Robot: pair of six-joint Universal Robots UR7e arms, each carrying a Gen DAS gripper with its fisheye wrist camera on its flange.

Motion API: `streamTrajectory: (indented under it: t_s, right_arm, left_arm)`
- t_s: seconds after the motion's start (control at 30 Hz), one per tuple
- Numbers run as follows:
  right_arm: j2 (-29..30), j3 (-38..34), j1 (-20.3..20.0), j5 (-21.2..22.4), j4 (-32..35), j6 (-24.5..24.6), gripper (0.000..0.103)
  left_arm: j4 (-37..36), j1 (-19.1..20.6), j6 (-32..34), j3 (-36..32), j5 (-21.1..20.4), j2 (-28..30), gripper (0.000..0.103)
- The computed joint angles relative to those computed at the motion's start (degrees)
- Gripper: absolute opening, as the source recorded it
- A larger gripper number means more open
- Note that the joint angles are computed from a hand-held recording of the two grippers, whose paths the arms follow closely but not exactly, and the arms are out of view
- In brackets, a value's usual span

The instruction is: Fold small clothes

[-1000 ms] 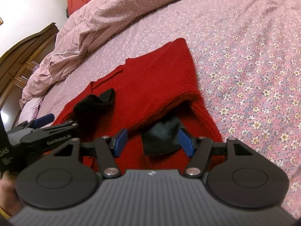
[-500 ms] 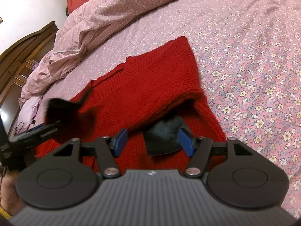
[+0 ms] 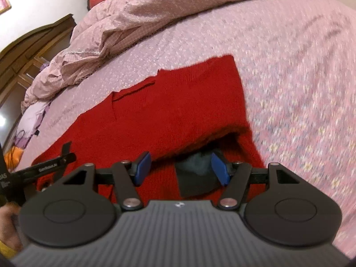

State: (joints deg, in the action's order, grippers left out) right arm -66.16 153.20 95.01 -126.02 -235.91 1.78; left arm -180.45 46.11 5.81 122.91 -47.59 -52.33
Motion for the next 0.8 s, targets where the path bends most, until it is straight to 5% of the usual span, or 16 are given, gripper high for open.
streamTrajectory:
  t_s: [0.37,0.8]
  right_arm:
    - [-3.2,-4.3,-1.8,-2.1,4.7,-8.0,0.062]
    - [1.8,-7.3,-5.2,-1.7,2.9,-12.9,0.063]
  left_arm:
    - [5.5,3.7,-0.7,-4.0,-2.4,-0.1,0.078]
    - [6.9,3.3,1.0,-5.7,-1.1,1.7,0.079]
